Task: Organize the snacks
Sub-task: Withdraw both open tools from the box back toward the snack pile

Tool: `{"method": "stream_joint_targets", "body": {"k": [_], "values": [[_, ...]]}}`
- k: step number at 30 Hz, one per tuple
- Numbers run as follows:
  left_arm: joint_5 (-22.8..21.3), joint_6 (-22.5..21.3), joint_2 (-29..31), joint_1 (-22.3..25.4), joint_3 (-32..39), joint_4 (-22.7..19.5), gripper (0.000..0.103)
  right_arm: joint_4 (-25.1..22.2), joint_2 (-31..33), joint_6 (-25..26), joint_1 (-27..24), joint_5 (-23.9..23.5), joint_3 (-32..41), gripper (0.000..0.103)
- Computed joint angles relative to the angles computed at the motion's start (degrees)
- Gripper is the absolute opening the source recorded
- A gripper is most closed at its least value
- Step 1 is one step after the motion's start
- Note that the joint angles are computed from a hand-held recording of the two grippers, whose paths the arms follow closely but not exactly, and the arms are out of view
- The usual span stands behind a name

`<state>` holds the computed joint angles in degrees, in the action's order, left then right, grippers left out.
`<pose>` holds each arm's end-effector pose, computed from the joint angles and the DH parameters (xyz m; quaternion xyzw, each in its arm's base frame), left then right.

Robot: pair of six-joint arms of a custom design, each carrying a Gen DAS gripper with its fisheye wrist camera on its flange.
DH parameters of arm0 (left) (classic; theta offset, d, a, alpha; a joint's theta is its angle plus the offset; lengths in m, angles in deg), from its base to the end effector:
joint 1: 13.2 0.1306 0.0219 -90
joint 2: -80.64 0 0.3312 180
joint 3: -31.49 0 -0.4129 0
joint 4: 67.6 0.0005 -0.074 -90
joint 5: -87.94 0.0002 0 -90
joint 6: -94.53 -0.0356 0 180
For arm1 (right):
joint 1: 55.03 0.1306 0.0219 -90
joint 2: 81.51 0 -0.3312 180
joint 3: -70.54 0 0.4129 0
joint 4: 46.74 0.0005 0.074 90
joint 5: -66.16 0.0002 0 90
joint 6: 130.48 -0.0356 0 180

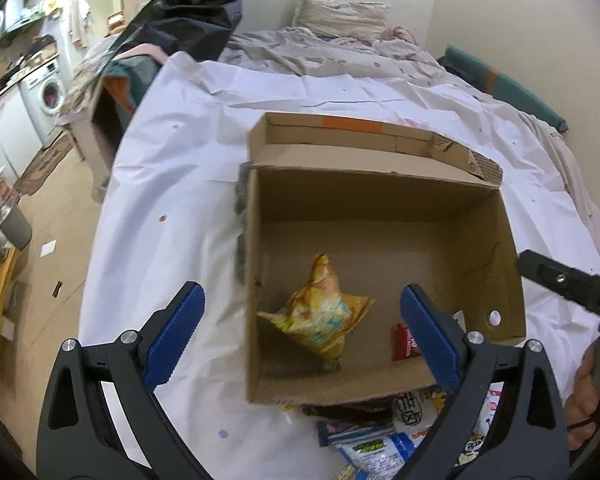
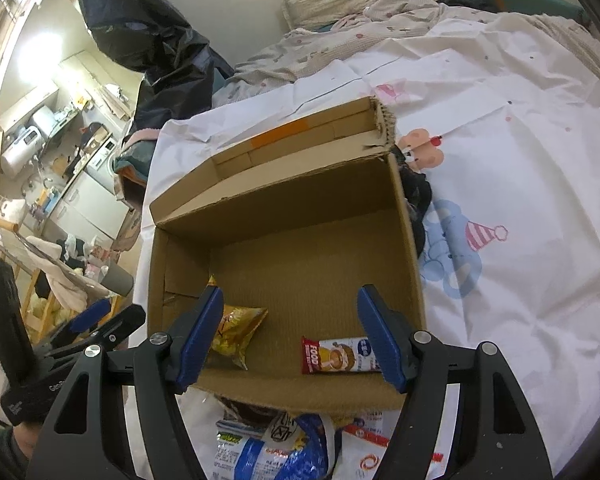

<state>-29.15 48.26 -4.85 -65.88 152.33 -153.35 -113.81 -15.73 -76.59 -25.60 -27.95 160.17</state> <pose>0.2984 -0.3655 0.5528 0.0116 0.9397 -0.0406 0.3393 0.2980 0.1705 0.5245 0.0392 0.9165 0.2424 0.3158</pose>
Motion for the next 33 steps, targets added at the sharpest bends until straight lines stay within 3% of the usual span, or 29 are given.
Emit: {"method": "stream_joint_targets", "body": {"k": [5,12,23,33], "values": [[0.41,2.95,-1.91,-0.70,-2.05,-1.61,0.097,-2.41,-2.27,-0.48,0.13,1.66,0.02,0.072],[0.45,4.65,-4.41,-2.79,-4.20,-2.55,0.097,-4.48,-7.14,-4.20,-0.05,0.49,-2.86,0.072],[0.31,8.79,-8.92,-5.91,-8.12,-4.25,0.097,-8.56,-11.65,-8.49,5.48,3.44,-5.61,0.072],[4.65,13.94,-10.31,-5.67,-12.05,-6.73,0.097,-11.42,-13.72,-12.98,7.11,1.49,-9.71,0.072]]}}
